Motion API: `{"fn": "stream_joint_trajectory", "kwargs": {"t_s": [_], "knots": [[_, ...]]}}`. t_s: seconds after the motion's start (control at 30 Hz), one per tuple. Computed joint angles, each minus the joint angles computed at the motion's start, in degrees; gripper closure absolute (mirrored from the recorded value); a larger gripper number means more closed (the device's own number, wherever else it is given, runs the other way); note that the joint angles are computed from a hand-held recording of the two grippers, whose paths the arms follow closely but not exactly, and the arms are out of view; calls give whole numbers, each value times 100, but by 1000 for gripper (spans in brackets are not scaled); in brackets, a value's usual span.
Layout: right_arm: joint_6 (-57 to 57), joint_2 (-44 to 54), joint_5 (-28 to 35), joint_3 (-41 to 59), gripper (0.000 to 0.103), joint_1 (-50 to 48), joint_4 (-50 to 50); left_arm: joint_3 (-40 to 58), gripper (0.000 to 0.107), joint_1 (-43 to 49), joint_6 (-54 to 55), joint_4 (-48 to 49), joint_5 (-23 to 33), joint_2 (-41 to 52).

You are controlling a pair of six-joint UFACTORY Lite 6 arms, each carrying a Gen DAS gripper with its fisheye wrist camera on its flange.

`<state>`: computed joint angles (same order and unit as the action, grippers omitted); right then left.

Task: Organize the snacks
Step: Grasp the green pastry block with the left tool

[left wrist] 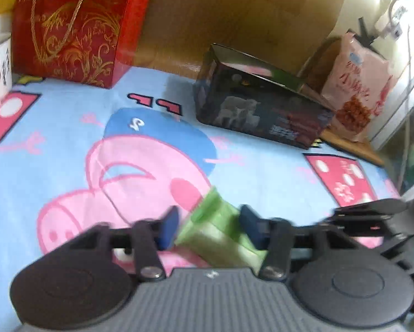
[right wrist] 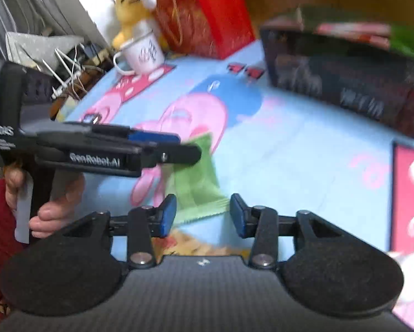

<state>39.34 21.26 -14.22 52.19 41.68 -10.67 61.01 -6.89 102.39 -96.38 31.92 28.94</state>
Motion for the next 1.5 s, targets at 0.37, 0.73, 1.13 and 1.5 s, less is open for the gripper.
{"fn": "stream_joint_trajectory", "kwargs": {"t_s": [0.37, 0.73, 1.13, 1.5], "knots": [[-1786, 923, 291, 1302, 56, 1311, 1930, -2115, 73, 1901, 738, 429, 598, -1574], [-3376, -1031, -1023, -1495, 56, 2711, 4622, -4671, 71, 1823, 1015, 662, 1227, -3703], [-3912, -2574, -4476, -3960, 46, 6790, 10959, -3825, 59, -3546, 2528, -4252, -671, -3018], [-3037, -848, -4490, -3275, 40, 7423, 10262, -3688, 52, -3101, 1249, -2068, -976, -3356]]}}
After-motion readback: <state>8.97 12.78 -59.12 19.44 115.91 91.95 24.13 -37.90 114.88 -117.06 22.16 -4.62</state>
